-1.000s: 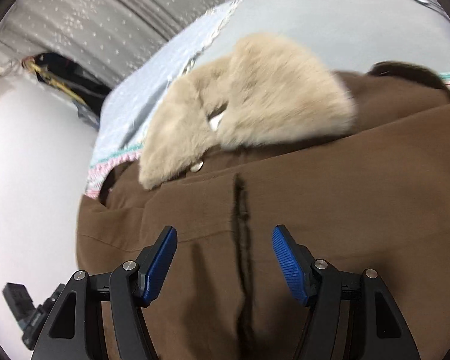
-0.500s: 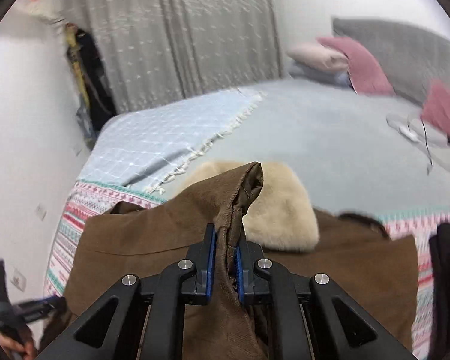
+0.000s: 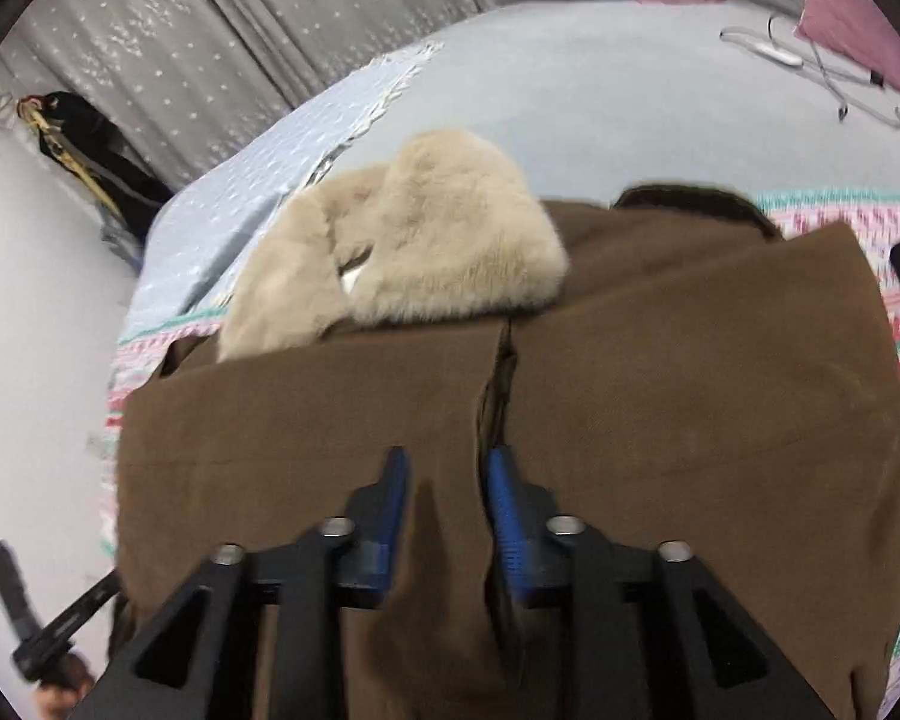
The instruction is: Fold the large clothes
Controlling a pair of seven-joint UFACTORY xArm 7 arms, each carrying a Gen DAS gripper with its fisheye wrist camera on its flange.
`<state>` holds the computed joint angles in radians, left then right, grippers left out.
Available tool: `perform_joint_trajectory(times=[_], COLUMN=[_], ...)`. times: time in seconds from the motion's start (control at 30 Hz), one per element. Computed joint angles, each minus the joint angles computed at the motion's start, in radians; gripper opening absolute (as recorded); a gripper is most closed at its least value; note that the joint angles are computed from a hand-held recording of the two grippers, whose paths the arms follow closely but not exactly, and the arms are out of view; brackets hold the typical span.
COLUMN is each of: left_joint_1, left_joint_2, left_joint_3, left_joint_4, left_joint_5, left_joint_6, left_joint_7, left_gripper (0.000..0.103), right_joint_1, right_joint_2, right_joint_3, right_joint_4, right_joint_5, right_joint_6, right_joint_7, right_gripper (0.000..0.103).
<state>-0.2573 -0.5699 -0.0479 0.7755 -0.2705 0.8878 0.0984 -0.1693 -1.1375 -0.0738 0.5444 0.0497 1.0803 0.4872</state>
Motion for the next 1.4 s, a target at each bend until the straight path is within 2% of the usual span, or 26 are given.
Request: perform_joint_trajectory(times=[0.17,0.2,0.23,0.3,0.37,0.5,0.6,0.67,0.83,0.93,1.0,1.1,1.17,1.23,1.27,1.3,1.4], left_joint_1=[0.001,0.001,0.001,0.002,0.000,-0.001,0.000,0.001,-0.003,-0.003,-0.009,-0.023,-0.033,-0.026,-0.021,-0.014,-0.018], left_joint_2=[0.000,-0.003,-0.003,-0.008,-0.012,-0.007,-0.008,-0.017,-0.014,-0.028,-0.053,-0.094,-0.109,-0.130,-0.143,-0.167,-0.243], left_joint_3=[-0.005,-0.007,-0.008,-0.006,-0.004,-0.006,-0.016,-0.026,-0.013,-0.003,0.000,-0.004,-0.002,-0.018,-0.029,-0.045,-0.062], left_joint_4=[0.001,0.000,0.001,-0.002,-0.006,-0.004,-0.004,-0.013,-0.005,0.004,-0.004,-0.028,-0.042,-0.062,-0.072,-0.089,-0.125], left_joint_5=[0.007,0.010,0.012,0.011,0.012,0.018,0.031,0.049,0.045,0.033,0.028,0.029,0.019,0.034,0.048,0.070,0.106], left_joint_6=[-0.001,-0.002,-0.001,0.000,0.000,-0.001,-0.003,-0.016,-0.006,0.018,0.016,0.011,0.027,0.037,0.037,0.038,0.053], left_joint_7=[-0.005,-0.007,-0.009,-0.012,-0.008,-0.001,-0.004,-0.005,-0.006,-0.007,0.010,0.041,0.048,0.038,0.031,0.022,0.012], left_gripper=[0.040,0.040,0.040,0.040,0.040,0.040,0.040,0.041,0.041,0.041,0.041,0.041,0.041,0.041,0.041,0.041,0.046], right_joint_1=[0.026,0.034,0.036,0.031,0.028,0.039,0.050,0.047,0.058,0.032,0.034,0.071,0.087,0.082,0.050,0.059,0.058], right_joint_2=[-0.190,-0.198,-0.196,-0.203,-0.247,-0.271,-0.254,-0.275,-0.239,-0.279,-0.322,-0.387,-0.452,-0.539,-0.600,-0.618,-0.583], right_joint_3=[-0.025,-0.030,-0.018,0.007,0.023,0.071,0.091,0.091,0.112,0.128,0.123,0.110,0.093,0.058,0.036,0.028,0.057], right_joint_4=[-0.089,-0.098,-0.100,-0.078,-0.052,-0.019,-0.070,-0.113,-0.038,0.015,0.042,0.045,0.018,-0.043,-0.072,-0.075,-0.023], right_joint_5=[0.051,0.055,0.047,0.024,0.026,-0.006,-0.030,-0.040,-0.090,-0.145,-0.170,-0.138,-0.107,-0.090,-0.075,-0.081,-0.083], right_joint_6=[0.065,0.075,0.085,0.098,0.094,0.160,0.218,0.187,0.256,0.355,0.420,0.520,0.602,0.630,0.623,0.618,0.615], right_joint_7=[0.001,-0.008,-0.016,-0.022,-0.007,0.001,0.002,0.013,-0.004,-0.008,-0.029,-0.061,-0.070,-0.065,-0.069,-0.043,-0.053], right_gripper=[0.043,0.037,0.016,0.009,0.008,0.008,0.008,0.008,0.013,0.016,0.016,0.019,0.026,0.029,0.029,0.029,0.032])
